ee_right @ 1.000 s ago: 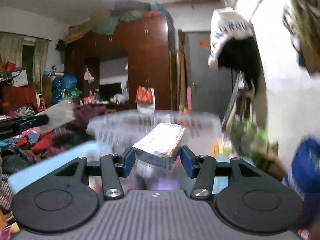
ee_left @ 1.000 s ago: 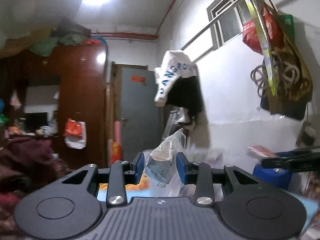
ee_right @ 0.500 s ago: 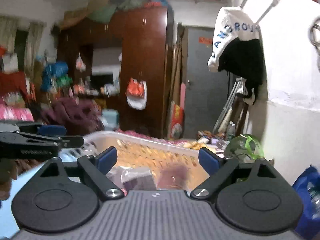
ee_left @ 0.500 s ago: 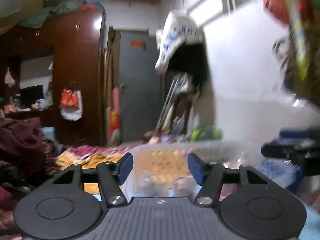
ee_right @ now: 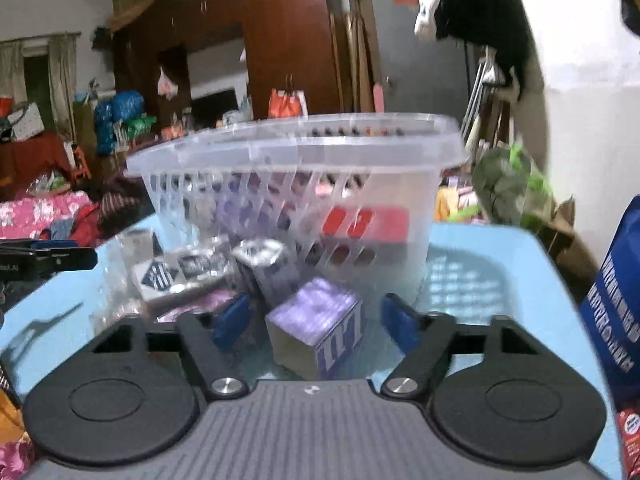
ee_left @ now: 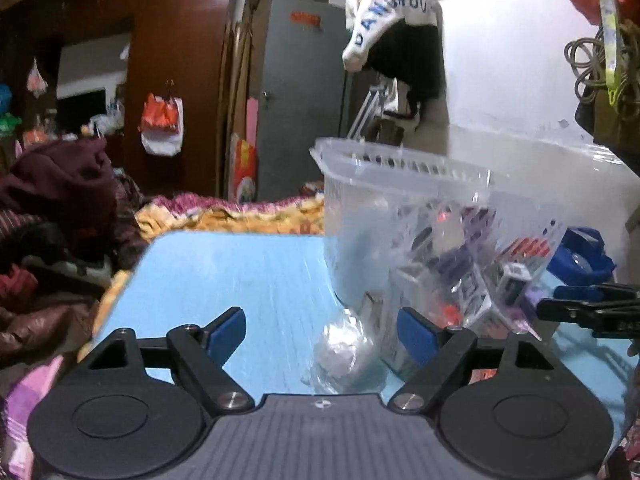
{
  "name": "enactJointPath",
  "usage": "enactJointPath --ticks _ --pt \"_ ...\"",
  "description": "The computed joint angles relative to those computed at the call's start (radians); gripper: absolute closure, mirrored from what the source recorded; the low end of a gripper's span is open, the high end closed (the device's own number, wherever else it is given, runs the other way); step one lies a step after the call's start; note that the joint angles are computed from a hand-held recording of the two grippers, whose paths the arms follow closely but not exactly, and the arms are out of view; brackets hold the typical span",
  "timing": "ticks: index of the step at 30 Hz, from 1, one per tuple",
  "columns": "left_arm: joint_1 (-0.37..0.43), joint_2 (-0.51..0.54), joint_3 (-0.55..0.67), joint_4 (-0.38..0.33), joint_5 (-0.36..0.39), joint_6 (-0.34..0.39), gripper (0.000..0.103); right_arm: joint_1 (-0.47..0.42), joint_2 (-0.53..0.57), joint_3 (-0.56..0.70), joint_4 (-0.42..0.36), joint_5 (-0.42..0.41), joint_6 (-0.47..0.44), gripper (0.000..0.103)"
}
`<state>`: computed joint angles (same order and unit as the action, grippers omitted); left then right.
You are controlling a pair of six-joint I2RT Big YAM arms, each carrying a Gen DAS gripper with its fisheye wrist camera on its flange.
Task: Organize objects
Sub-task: 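Grasp a crumpled clear bag with left while right grasps a purple box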
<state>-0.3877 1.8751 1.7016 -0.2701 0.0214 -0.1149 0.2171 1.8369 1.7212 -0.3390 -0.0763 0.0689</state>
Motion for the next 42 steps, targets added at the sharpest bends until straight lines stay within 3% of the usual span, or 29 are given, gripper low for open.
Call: enactJointPath --ticks 10,14,15,18,22,25,30,34,42 --pt "-0.014 0.065 0.107 -0.13 -0.025 0.021 0.021 0.005 0.012 0.003 -0.061 0.008 -0.025 0.044" --pt "-0.013 0.099 0.168 -0.212 -0.011 0.032 0.049 0.012 0.015 0.01 -0.068 0.031 -0.048 0.047" --pt "-0.012 0.102 0.173 -0.218 -0.009 0.037 0.049 0.012 0.013 0.006 -0.064 0.033 -0.05 0.049" --pt "-0.015 0.088 0.145 -0.186 -0.019 0.058 0.054 0.014 0.002 -0.018 -0.026 0.045 -0.043 0.053" --pt "0.006 0.03 0.021 -0.013 0.071 0.029 0.054 0.015 -0.03 -0.085 0.08 0.053 -0.036 0.055" --pt "0.008 0.005 -0.044 0.085 0.074 0.011 0.054 0.01 -0.049 -0.13 0.158 0.038 -0.009 0.055" --pt "0.0 -0.012 -0.089 0.176 0.056 0.035 0.054 0.004 -0.08 -0.211 0.312 0.018 0.008 0.056" --pt "-0.003 -0.019 -0.116 0.242 0.051 0.044 0.054 -0.004 -0.099 -0.277 0.451 -0.044 -0.009 0.056" --pt "-0.007 -0.027 -0.135 0.287 0.023 0.052 0.053 0.002 -0.092 -0.271 0.466 -0.045 -0.028 0.056"
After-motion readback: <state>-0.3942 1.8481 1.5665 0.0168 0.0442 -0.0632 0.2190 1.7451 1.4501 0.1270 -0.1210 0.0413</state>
